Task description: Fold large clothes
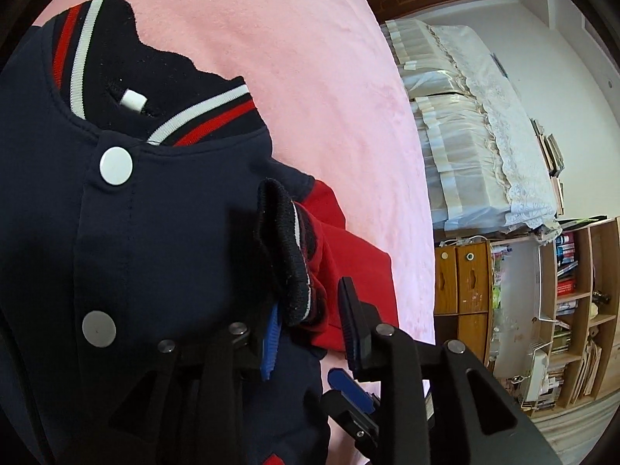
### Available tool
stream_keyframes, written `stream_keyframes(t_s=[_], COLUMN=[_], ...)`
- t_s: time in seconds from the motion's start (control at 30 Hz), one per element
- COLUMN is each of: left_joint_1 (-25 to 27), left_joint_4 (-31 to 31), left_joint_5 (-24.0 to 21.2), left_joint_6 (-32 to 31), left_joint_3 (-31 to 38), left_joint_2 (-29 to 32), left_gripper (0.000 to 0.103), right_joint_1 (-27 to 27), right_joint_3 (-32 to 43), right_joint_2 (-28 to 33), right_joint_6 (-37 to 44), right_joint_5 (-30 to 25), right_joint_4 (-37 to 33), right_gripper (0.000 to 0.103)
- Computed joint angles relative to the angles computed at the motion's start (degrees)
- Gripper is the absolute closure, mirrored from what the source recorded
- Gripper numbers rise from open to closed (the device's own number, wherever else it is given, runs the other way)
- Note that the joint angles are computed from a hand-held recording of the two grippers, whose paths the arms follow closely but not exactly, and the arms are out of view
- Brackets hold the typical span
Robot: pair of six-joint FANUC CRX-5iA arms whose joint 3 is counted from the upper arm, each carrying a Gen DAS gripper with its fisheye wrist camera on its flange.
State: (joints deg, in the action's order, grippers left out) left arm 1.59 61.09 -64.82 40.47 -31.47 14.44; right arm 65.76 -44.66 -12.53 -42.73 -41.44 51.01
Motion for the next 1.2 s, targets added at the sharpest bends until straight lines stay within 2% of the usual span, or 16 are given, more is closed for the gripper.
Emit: stream_keyframes(t_s=[0.07,0.1,0.23,0.4,0.57,0.67,0.7,0.73,0.77,0.87,1.03,1.1,1.13,1.17,1.2], left_joint_1=[-0.19,-0.52,-2.24,-2.01,1.05,4.12,5.32,6.50,7.98,12.07,16.28,17.18,18.12,19.20,20.02], left_joint_4=[0.26,0.04,-4.02,-0.88,1.15,1.22,0.93,0.30,-0.44,-4.10,-15.60,-19.44,-18.45,-16.68,-16.14], left_joint_5=[0.63,1.47,5.47,4.61,3.55,4.38,4.69,4.50,4.33,4.70,7.38,7.66,7.31,6.14,4.57], left_joint_6=[-0.13,-0.22,0.86,-0.92,-2.18,-3.07,-3.05,-2.88,-2.84,-4.35,-1.53,-0.12,-1.51,-3.05,-3.43], left_joint_3=[-0.08,-0.08,1.26,2.87,5.91,6.66,6.71,6.84,6.76,5.29,3.62,3.32,2.38,1.63,1.76], left_joint_2=[-0.41,-0.99,-5.51,-9.74,-12.39,-13.62,-13.81,-13.86,-13.57,-12.49,-7.49,-5.46,-5.05,-4.81,-4.67], left_gripper=[0.081,0.096,0.097,0.097,0.097,0.097,0.097,0.097,0.097,0.097,0.096,0.092,0.090,0.089,0.082], right_joint_1=[0.13,0.15,-0.05,-2.30,-6.09,-6.27,-6.18,-5.70,-5.50,-4.58,-2.49,-2.03,-1.66,-1.36,-0.66], right_joint_3=[-0.13,-0.04,0.69,1.43,1.98,5.37,7.20,8.93,10.32,13.30,19.46,21.60,22.23,22.41,22.37], right_joint_2=[-0.17,-0.15,0.00,0.62,1.84,4.45,5.64,6.87,7.84,9.92,14.30,15.72,15.94,15.96,15.53], right_joint_6=[0.40,0.68,2.13,2.07,0.38,5.27,8.57,11.03,13.42,18.19,26.97,31.14,32.74,33.52,34.49], right_joint_5=[-0.18,-0.26,-0.59,1.02,4.90,2.33,0.52,-1.97,-3.35,-8.24,-17.32,-19.26,-19.99,-20.45,-21.32], right_joint_4=[-0.27,-0.55,-1.95,-1.80,-0.31,-3.56,-5.45,-6.59,-7.58,-7.98,-11.99,-15.04,-16.17,-16.55,-16.57], right_gripper=[0.050,0.050,0.050,0.050,0.050,0.051,0.054,0.074,0.089,0.091,0.091,0.082,0.073,0.069,0.067])
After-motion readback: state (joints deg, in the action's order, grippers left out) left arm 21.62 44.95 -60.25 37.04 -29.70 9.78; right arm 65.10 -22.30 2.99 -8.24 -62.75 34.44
